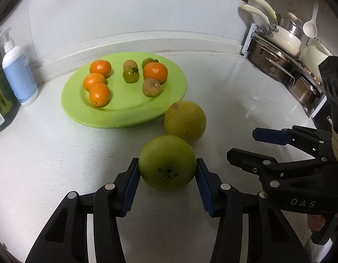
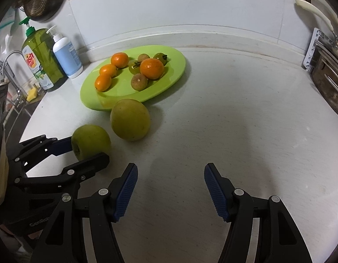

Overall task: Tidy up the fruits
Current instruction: 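Close the left gripper on the green apple while the right grasps the yellow pear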

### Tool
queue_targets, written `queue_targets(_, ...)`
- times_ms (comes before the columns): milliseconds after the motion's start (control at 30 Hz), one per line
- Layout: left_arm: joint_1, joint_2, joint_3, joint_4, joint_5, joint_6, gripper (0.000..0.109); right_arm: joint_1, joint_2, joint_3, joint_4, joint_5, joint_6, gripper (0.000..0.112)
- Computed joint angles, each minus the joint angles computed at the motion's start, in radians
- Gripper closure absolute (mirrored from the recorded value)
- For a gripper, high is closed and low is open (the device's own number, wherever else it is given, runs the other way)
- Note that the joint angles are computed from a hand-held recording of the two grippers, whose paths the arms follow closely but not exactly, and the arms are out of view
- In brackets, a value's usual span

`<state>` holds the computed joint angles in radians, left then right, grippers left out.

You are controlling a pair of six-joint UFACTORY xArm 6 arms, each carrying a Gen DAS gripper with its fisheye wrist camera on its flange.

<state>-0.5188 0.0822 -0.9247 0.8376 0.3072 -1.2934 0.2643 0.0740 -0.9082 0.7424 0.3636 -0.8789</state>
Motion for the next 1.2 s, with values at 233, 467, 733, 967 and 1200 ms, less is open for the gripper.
queue_targets(233,0.01,-0.055,0.031,0.027,0.049,-0.029,0.059,0.028,0.017,-0.022,0.051,-0.002,-0.045,0.048)
queue_targets(467,0.044,-0.088,0.059,0.028,0.086,-0.04,0.059,0.078,0.061,-0.076,0.078,-0.009,-0.074,0.048)
queue_targets(733,0.073,-0.091,0.062,0.037,0.095,-0.045,0.059,0.106,0.123,-0.139,0.036,-0.011,-0.005,0.05)
queue_targets(967,0.084,-0.081,0.056,0.034,0.084,-0.034,0.059,0.111,0.158,-0.17,-0.021,-0.007,0.063,0.056)
queue_targets(1200,0.093,-0.076,0.058,0.021,0.069,-0.014,0.059,0.115,0.159,-0.166,-0.041,-0.022,0.091,0.062)
